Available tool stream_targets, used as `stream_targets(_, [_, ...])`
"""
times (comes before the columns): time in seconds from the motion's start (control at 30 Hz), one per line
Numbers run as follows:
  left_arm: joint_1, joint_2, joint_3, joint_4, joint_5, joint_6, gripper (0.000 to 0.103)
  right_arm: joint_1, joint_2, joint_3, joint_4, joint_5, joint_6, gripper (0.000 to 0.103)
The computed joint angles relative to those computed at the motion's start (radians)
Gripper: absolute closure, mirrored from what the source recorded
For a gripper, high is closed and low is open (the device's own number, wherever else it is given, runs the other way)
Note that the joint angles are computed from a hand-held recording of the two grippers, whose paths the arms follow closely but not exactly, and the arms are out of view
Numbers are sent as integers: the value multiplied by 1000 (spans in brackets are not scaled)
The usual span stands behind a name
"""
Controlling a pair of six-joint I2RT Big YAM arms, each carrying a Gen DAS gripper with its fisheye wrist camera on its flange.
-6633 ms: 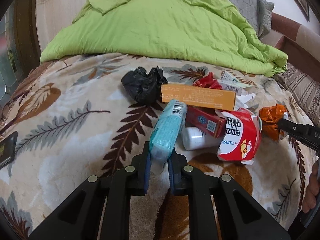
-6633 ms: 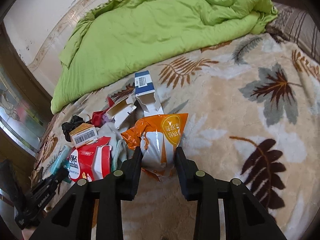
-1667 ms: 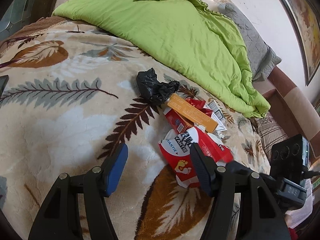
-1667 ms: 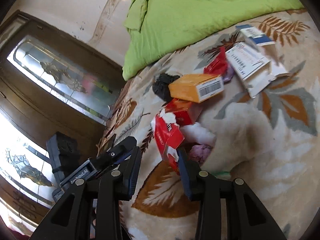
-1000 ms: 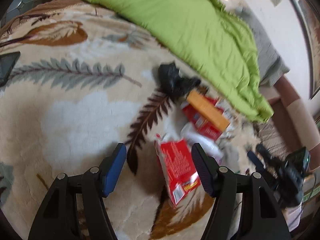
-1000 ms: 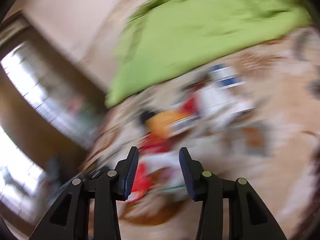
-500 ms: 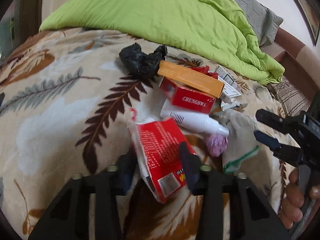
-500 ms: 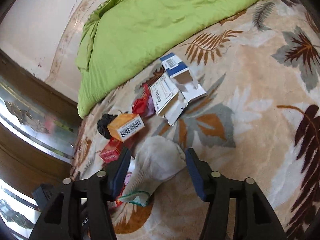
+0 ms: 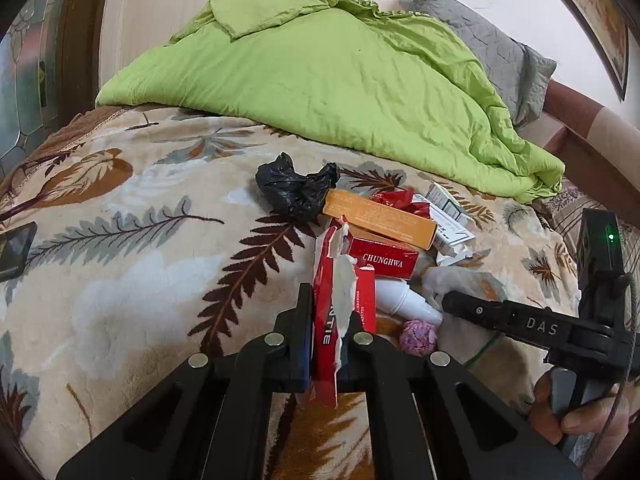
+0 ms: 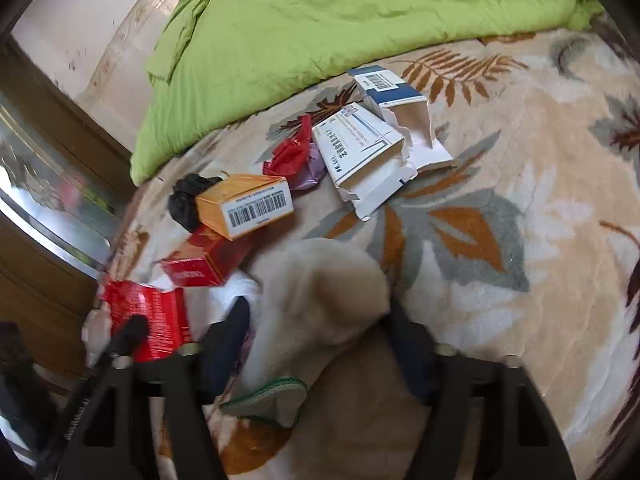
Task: Collect trash
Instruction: 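Grasp the grey sock with the right tool while the left tool grasps the red wrapper, then lift the sock and red wrapper and carry both toward the red basket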
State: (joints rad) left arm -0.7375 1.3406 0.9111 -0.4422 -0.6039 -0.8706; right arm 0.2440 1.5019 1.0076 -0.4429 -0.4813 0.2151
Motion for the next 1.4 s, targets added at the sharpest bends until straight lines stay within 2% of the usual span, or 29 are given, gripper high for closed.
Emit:
stream_targets(0.03, [-2, -2, -1, 3, -5, 2, 98, -1, 0, 0, 0, 2, -6, 61])
stream_targets(0.1, [-7, -14, -10, 28, -16, 14, 98, -17, -10, -11, 19, -17, 10, 73])
stream_targets(0.23, [-28, -21, -12, 41, -70, 44, 98, -14, -90, -63, 108, 60, -34, 74])
stream_targets(0.33, [-38, -15, -4, 37, -83, 60, 98, 2, -143, -101, 184, 105, -60, 74])
stream_targets(0.47, [-43, -9, 4, 32, -96, 81, 98, 26, -176, -121, 215, 137, -110, 75])
stream_targets(0.67, [-53, -3, 10, 22, -126, 94, 98, 32, -201, -136, 226, 137, -133, 75])
stream_targets(1.0, [-81, 3, 26, -24, -191, 97, 98, 36, -262, -180, 265, 212, -173, 75])
stream_targets(1.23, [-95, 13, 38, -33, -205, 119, 98, 5, -311, -219, 237, 199, -171, 75])
stream_targets(1.4, [-101, 19, 46, -41, -216, 128, 98, -20, -319, -222, 227, 188, -138, 75])
